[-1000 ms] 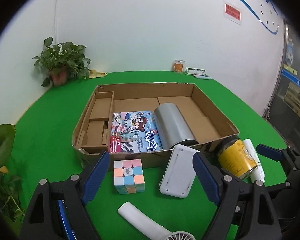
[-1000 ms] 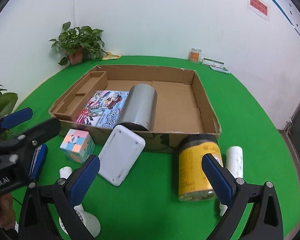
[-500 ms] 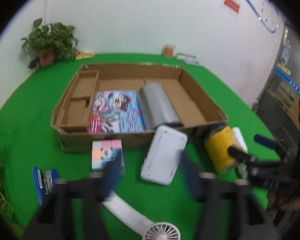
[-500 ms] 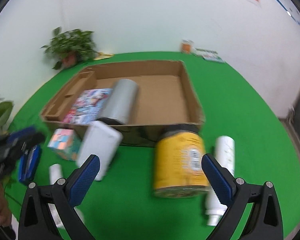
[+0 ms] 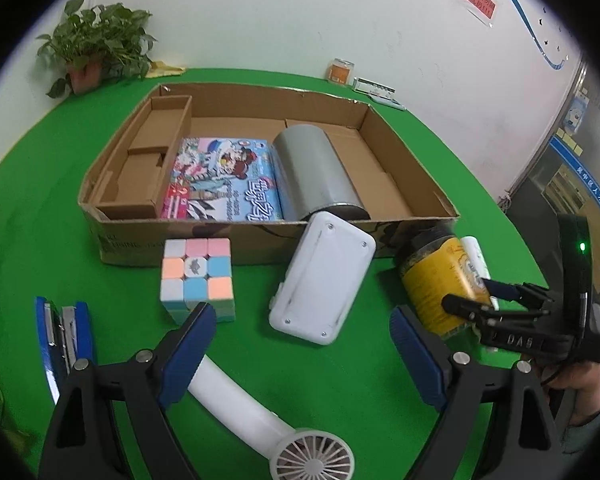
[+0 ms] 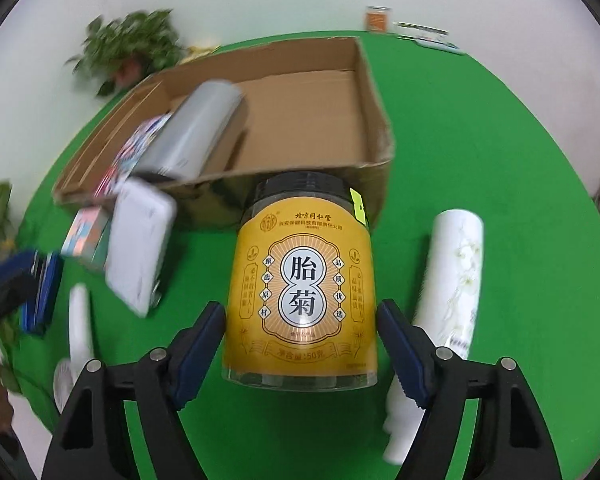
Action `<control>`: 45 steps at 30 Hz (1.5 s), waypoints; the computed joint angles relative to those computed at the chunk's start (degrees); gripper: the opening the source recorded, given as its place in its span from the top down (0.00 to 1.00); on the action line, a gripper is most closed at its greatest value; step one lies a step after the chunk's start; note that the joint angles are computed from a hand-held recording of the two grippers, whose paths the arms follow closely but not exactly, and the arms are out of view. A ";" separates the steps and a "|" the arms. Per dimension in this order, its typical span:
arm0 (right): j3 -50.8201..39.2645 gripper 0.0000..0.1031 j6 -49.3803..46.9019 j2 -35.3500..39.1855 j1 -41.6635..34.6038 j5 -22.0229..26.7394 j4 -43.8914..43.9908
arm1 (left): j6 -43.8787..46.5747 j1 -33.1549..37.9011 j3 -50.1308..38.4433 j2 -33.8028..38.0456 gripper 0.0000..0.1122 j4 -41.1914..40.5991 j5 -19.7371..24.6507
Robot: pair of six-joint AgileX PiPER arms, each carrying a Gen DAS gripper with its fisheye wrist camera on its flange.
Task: Organize rigid objects
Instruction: 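Grasp the yellow jar with the right tool while the left tool grips it too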
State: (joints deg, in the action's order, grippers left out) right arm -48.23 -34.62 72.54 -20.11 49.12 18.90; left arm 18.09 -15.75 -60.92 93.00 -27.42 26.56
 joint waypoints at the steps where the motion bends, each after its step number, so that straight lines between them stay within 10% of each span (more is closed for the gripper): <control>1: 1.03 0.27 -0.71 -1.55 0.04 1.11 -0.29 | 2.33 0.43 -0.26 0.18 0.21 -2.33 1.48; 8: 11.34 0.23 14.77 -17.21 12.00 0.04 -14.68 | 12.73 1.77 -5.30 4.75 0.21 -15.13 14.53; 13: 8.69 0.07 -7.72 -18.30 -4.87 13.37 10.06 | 14.50 1.75 -8.13 7.99 0.21 -17.06 19.79; 18: 5.57 0.05 -10.97 -10.04 -14.60 18.99 15.92 | 14.88 2.81 -11.47 12.17 0.21 -19.76 24.29; 29: 8.97 0.11 -5.52 -6.47 -0.28 10.78 13.84 | 11.54 0.72 -26.17 24.12 0.22 -19.92 35.68; 37: 7.28 0.11 -9.69 1.50 -10.56 16.33 20.31 | 8.13 -0.32 -32.86 29.52 0.34 -17.64 39.83; 45: 6.81 0.16 -6.29 3.94 -7.79 11.81 16.85 | 7.92 -0.88 -29.77 27.49 0.41 -18.90 42.96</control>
